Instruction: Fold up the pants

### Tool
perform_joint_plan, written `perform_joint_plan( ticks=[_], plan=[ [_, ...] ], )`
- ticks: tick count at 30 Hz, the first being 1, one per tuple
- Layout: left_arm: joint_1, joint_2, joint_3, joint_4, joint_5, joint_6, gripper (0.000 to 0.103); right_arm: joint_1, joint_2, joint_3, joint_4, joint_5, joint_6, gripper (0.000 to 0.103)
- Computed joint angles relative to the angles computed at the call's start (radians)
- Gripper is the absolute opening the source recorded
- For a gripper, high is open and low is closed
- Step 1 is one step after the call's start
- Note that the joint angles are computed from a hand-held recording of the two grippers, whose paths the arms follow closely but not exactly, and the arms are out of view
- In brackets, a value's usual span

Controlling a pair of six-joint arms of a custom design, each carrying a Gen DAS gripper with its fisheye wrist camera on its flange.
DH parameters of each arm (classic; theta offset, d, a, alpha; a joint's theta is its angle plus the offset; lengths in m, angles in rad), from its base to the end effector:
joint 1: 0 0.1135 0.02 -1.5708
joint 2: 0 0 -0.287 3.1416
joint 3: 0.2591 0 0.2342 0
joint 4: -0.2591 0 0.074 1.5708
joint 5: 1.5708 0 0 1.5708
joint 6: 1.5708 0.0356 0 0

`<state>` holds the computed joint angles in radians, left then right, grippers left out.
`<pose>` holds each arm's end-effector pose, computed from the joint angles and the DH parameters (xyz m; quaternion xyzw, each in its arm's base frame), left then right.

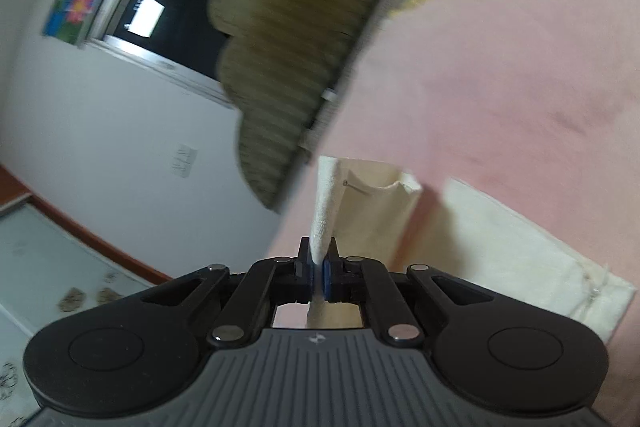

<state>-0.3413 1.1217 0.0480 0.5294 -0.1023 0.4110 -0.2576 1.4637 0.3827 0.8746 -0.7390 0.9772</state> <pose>0.1423 -0.0467 0.1450 0.2963 0.8184 0.0616 0.4885 0.2449 -0.0397 0.2068 0.2334 0.7220 0.4694 0.4516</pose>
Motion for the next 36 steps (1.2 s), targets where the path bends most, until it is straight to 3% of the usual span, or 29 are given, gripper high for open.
perform_joint_plan(
  ticks=[1,3,5,8,12,15,17,20,22,24,29,32,34,36],
  plan=[
    [0.004,0.02,-0.001,0.018,0.01,-0.01,0.074,-0.021,-0.043,0.002,-0.013,-0.031,0.005,0.005],
    [0.038,0.021,0.002,0.012,0.062,-0.039,0.055,-0.049,-0.102,0.02,-0.055,-0.079,-0.004,0.005],
    [0.118,0.013,0.016,-0.019,0.161,-0.064,0.042,-0.055,-0.129,0.054,-0.136,-0.097,-0.055,0.005],
    [0.234,0.011,0.076,-0.108,0.252,-0.104,0.032,-0.031,-0.069,0.131,-0.23,-0.079,-0.104,0.005],
    [0.39,-0.089,0.15,-0.193,0.315,-0.177,0.03,0.009,0.021,0.254,-0.307,-0.068,-0.1,0.005],
    [0.485,-0.19,0.19,-0.293,0.446,-0.193,0.029,-0.002,-0.049,0.178,-0.114,-0.094,-0.097,0.005],
    [0.468,-0.218,0.213,-0.4,0.486,-0.151,0.029,-0.056,-0.104,0.121,-0.094,-0.125,-0.117,0.005],
    [0.392,-0.223,0.18,-0.484,0.51,-0.094,0.028,-0.172,-0.151,0.08,-0.356,-0.149,-0.296,0.005],
    [0.321,-0.19,0.13,-0.439,0.454,-0.073,0.022,-0.248,-0.097,0.047,-0.477,-0.16,-0.382,0.005],
    [0.299,-0.162,0.1,-0.396,0.428,-0.065,0.017,-0.306,-0.018,-0.011,-0.472,-0.184,-0.393,0.005],
    [0.42,-0.199,0.137,-0.478,0.548,-0.001,0.017,-0.342,-0.036,-0.095,-0.413,-0.192,-0.411,0.005],
    [0.421,-0.17,0.14,-0.483,0.557,0.025,0.017,-0.317,-0.132,-0.066,-0.513,-0.153,-0.467,0.006],
    [0.381,-0.121,0.111,-0.438,0.512,0.026,0.016,-0.272,-0.145,-0.015,-0.622,-0.061,-0.545,0.008],
    [0.388,-0.152,0.081,-0.43,0.518,0.035,0.023,-0.251,-0.12,0.039,-0.733,0.011,-0.629,0.011]
  ],
)
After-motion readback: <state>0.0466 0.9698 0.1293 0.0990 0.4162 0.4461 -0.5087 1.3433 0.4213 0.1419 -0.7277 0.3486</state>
